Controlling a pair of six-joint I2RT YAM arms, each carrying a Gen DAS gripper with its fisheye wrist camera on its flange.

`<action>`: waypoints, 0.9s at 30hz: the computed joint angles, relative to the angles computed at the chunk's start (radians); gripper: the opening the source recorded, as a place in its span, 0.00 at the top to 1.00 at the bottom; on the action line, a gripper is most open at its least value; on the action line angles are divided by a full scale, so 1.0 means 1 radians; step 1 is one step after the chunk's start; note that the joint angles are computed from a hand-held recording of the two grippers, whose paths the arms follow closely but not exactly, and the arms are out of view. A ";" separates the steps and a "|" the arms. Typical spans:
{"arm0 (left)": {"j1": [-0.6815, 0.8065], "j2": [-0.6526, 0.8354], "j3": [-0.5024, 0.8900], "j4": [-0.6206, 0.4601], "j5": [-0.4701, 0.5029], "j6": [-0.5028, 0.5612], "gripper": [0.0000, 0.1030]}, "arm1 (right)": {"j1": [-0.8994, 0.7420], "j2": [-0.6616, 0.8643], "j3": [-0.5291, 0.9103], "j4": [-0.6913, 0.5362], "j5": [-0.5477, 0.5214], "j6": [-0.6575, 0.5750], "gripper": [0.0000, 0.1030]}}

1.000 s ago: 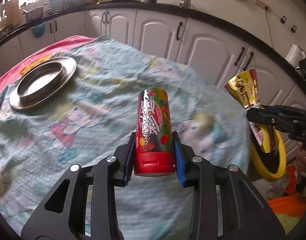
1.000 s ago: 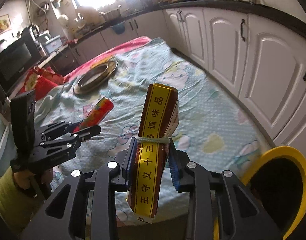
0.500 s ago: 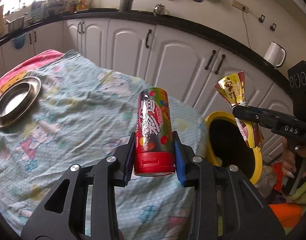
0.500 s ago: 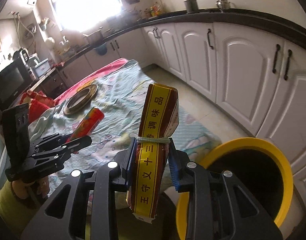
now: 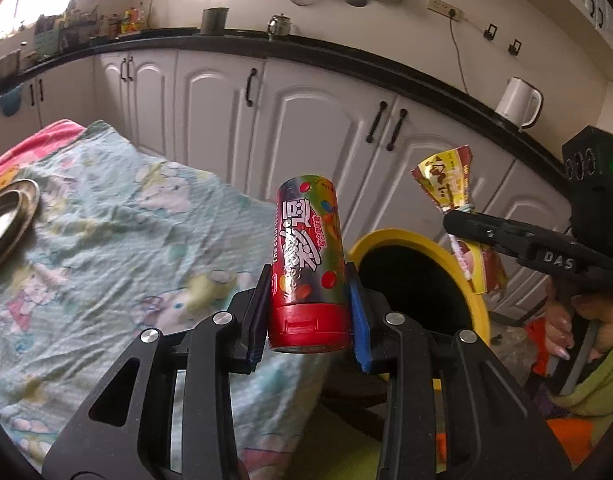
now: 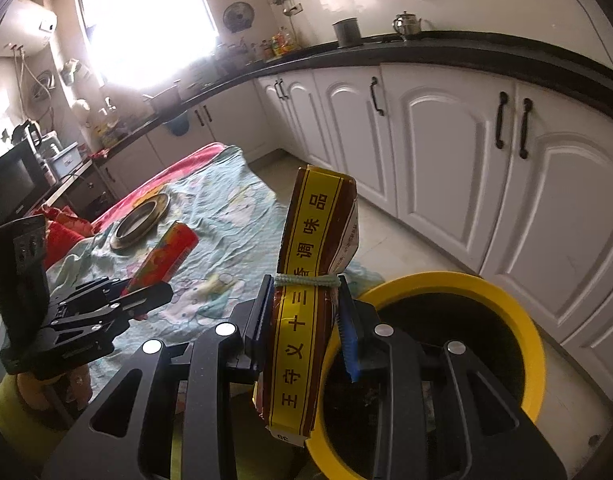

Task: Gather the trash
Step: 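Carry the red can and yellow wrapper over the yellow bin with both tools, then open both tools to drop the can and wrapper into the bin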

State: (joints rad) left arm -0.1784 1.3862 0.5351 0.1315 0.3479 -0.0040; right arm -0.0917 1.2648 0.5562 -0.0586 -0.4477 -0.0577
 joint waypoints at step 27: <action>-0.364 0.128 0.027 0.082 -0.158 -0.099 0.73 | -0.365 0.042 -0.070 -0.009 -0.098 -0.192 0.72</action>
